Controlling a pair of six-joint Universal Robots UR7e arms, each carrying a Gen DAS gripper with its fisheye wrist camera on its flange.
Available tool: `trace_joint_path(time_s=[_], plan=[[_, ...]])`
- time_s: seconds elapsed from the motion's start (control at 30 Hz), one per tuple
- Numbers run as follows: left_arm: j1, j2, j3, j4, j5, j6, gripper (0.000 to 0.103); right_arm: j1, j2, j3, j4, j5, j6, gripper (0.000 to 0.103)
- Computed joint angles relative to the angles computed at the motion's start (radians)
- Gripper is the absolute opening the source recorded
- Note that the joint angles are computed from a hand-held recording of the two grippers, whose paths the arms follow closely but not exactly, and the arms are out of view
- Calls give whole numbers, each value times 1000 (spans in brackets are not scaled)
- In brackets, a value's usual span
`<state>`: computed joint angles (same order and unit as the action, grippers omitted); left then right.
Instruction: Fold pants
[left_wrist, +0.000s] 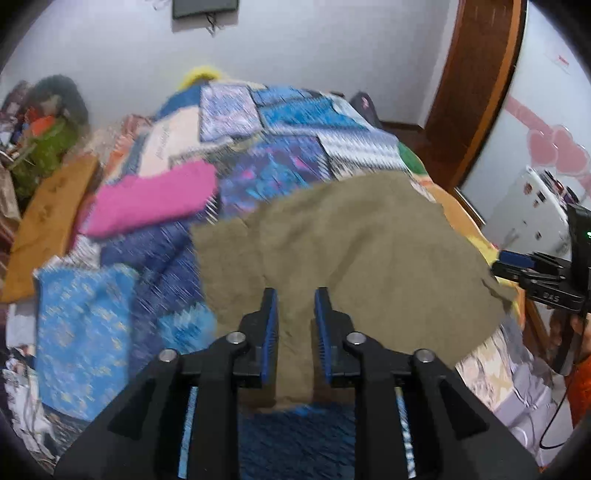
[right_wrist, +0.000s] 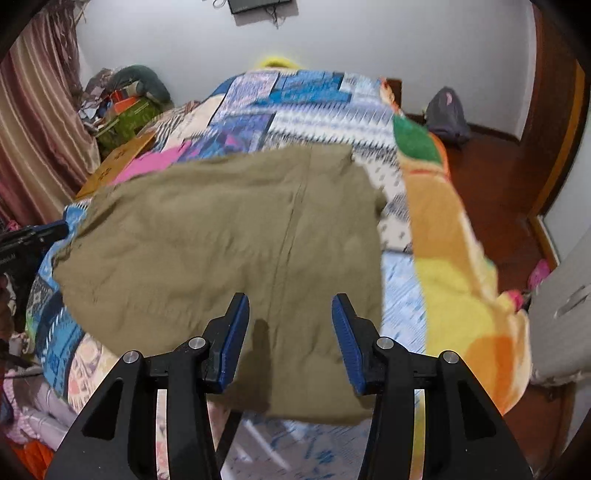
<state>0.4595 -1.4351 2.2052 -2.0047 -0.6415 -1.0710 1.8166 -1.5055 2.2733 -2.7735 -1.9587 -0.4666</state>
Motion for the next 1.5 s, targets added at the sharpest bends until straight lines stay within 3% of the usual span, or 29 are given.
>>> trace_joint_path(time_s=[0.07,0.27,0.5,0.93,0.97,1.0,1.13,1.27,1.47,1.5], plan=[[16,-6,-19,34,36,-12,33,-7,14,-23,-23,10,-11,43],[114,14,-75,27,65,52,33,-8,111,-99,-95,-4,-38,44],[246,114,-119,-134,-13,189,34,-45,242,-224,-84,11,-44,44],[278,164,-124,-159,24,214,40,-109,451,-417,77,29,-34,44],[278,164,-123,-155,30,202,45,-111,455,-417,73,37,-44,40],[278,163,-122,-149,37,188,47,-113,457,-417,76,46,-59,29],[291,155,-116,-167,37,154,51,-105,454,-399,41,39,-101,15],[292,157,-126,-117,55,119,51,-75,484,-371,-102,-54,-197,12],[272,151,-163,17,89,83,50,-27,506,-375,-168,-179,-235,13],[257,144,-171,53,107,69,50,-16,498,-372,-176,-200,-234,18]])
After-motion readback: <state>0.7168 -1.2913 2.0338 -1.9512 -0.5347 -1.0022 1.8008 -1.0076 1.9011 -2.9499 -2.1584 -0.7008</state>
